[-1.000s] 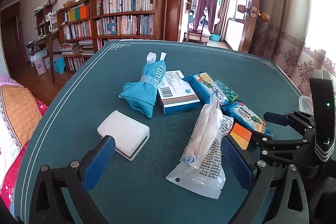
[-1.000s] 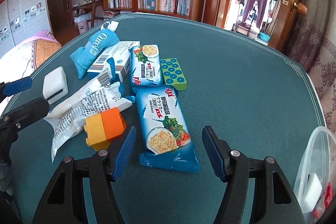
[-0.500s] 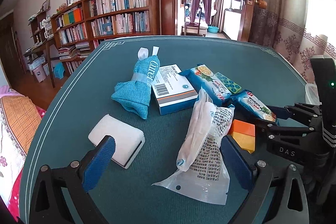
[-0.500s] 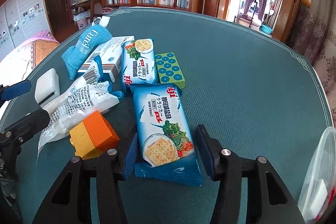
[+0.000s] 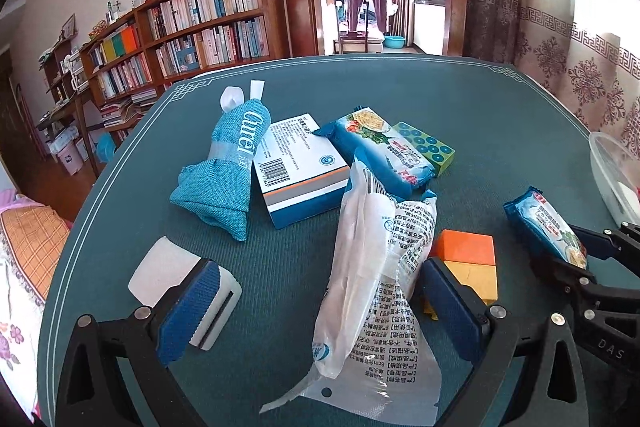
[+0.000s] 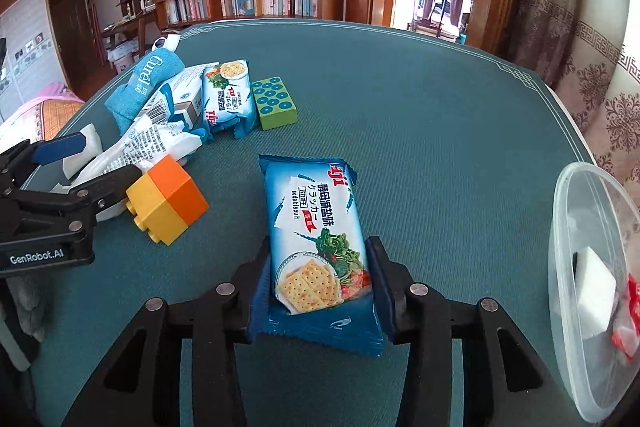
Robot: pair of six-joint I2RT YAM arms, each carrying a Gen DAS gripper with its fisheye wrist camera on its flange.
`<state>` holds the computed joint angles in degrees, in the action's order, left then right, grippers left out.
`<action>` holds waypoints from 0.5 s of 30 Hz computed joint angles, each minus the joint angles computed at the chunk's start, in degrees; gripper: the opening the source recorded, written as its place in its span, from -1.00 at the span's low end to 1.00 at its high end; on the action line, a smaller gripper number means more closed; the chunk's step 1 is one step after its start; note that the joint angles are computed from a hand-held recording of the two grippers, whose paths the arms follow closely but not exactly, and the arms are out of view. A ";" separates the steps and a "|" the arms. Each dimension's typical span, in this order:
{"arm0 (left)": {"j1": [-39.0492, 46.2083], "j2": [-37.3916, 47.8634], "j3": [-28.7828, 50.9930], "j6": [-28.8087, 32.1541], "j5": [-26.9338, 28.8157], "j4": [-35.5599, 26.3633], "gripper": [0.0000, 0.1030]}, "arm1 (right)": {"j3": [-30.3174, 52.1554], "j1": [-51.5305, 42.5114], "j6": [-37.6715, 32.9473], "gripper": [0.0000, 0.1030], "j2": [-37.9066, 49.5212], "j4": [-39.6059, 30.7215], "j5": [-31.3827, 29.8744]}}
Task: Organize objects
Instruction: 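Carry the cracker packet into the bowl with the right gripper while the left gripper grasps the white plastic bag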
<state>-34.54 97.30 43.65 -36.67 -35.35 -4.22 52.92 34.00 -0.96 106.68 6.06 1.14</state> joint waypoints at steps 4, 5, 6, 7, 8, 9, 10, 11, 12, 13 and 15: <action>0.47 0.75 0.56 1.21 0.40 1.09 0.91 | -2.37 -0.13 0.77 -0.12 -1.45 1.24 -0.12; 0.74 0.90 0.77 1.23 0.65 1.17 0.89 | -2.50 -0.20 0.93 -0.12 -1.51 1.37 -0.26; 1.03 0.95 0.89 1.03 0.96 1.23 0.84 | -2.48 -0.20 1.02 -0.12 -1.42 1.45 -0.32; 1.21 1.08 1.00 0.77 1.25 1.34 0.77 | -2.49 -0.13 1.08 -0.12 -1.41 1.50 -0.21; 1.26 1.15 1.06 0.58 1.49 1.44 0.73 | -2.49 0.01 1.01 -0.12 -1.36 1.54 0.09; 1.34 1.12 1.00 0.58 1.81 1.69 0.64 | -2.61 0.15 0.88 -0.12 -1.40 1.58 0.46; 1.35 1.05 0.84 0.69 2.08 2.02 0.57 | -2.54 0.30 0.78 -0.12 -1.36 1.52 0.77; 1.18 1.16 0.91 0.69 2.03 2.08 0.54 | -2.43 0.44 0.75 -0.12 -1.32 1.43 1.01; 1.17 1.32 1.01 0.90 2.13 1.95 0.48 | -2.47 0.44 0.69 -0.12 -1.36 1.42 1.07; 1.20 1.53 1.04 1.12 2.48 2.03 0.41 | -2.50 0.41 0.64 -0.12 -1.38 1.44 1.08; 1.27 1.95 1.02 1.42 3.30 2.45 0.25 | -2.53 0.46 0.58 -0.12 -1.38 1.47 1.23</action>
<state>-33.27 99.25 44.68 -35.25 -32.04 -1.77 50.39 34.45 -0.38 105.30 7.53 2.37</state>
